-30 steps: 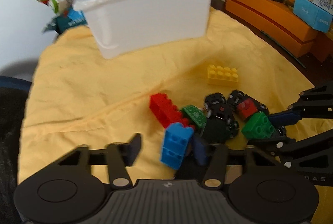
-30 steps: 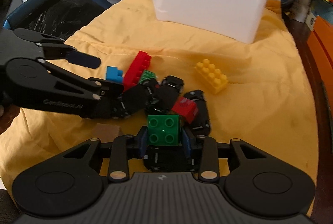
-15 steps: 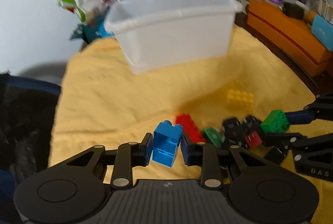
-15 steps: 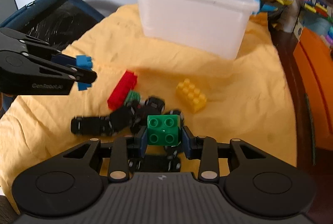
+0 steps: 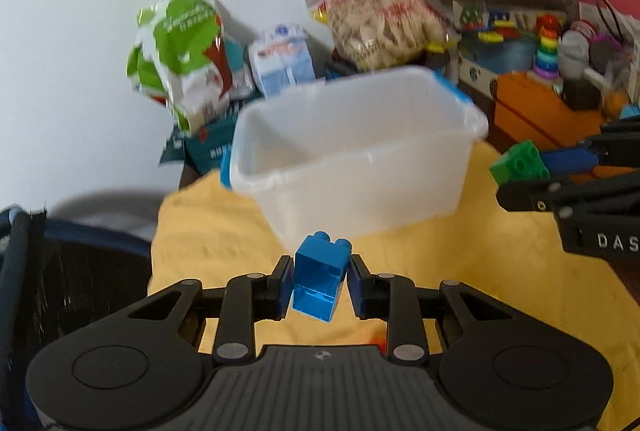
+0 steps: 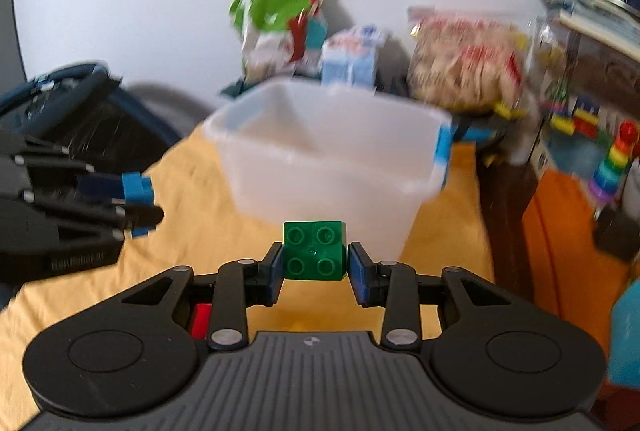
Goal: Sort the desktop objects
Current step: 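Carry both bricks over the white bin and open both tools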
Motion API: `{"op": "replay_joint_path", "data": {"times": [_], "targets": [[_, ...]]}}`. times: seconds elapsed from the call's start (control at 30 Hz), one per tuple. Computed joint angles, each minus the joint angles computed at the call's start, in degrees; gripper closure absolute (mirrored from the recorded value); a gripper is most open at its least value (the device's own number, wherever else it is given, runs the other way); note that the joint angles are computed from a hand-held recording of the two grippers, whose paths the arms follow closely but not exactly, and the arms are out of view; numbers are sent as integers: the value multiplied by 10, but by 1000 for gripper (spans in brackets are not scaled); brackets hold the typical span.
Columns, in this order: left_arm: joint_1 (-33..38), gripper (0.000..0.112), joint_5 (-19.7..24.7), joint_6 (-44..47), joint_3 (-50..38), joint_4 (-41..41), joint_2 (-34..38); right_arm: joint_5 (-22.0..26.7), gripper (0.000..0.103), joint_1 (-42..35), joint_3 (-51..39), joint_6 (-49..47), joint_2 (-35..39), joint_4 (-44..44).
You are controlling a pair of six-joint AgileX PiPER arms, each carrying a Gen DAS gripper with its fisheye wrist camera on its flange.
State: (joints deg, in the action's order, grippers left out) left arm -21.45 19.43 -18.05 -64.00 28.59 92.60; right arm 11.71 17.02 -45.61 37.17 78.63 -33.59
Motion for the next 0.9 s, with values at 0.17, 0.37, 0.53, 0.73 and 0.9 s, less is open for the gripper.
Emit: {"op": "replay_joint_path", "data": {"times": [0.17, 0.37, 0.53, 0.73, 0.9], "targets": [[-4, 80, 6, -23, -83, 34, 43, -19, 66, -37, -56, -78, 31, 65], [7, 80, 29, 44, -227, -32, 134, -40, 66, -72, -133, -177, 91, 156], [13, 80, 68, 72, -367, -56, 239, -40, 65, -105, -223, -355, 164, 350], [13, 79, 146, 109, -557, -81, 380, -3, 65, -117, -330, -377, 268, 364], [3, 66, 155, 83, -575, -36, 411, 24, 57, -116, -364, -326, 320, 309]]}}
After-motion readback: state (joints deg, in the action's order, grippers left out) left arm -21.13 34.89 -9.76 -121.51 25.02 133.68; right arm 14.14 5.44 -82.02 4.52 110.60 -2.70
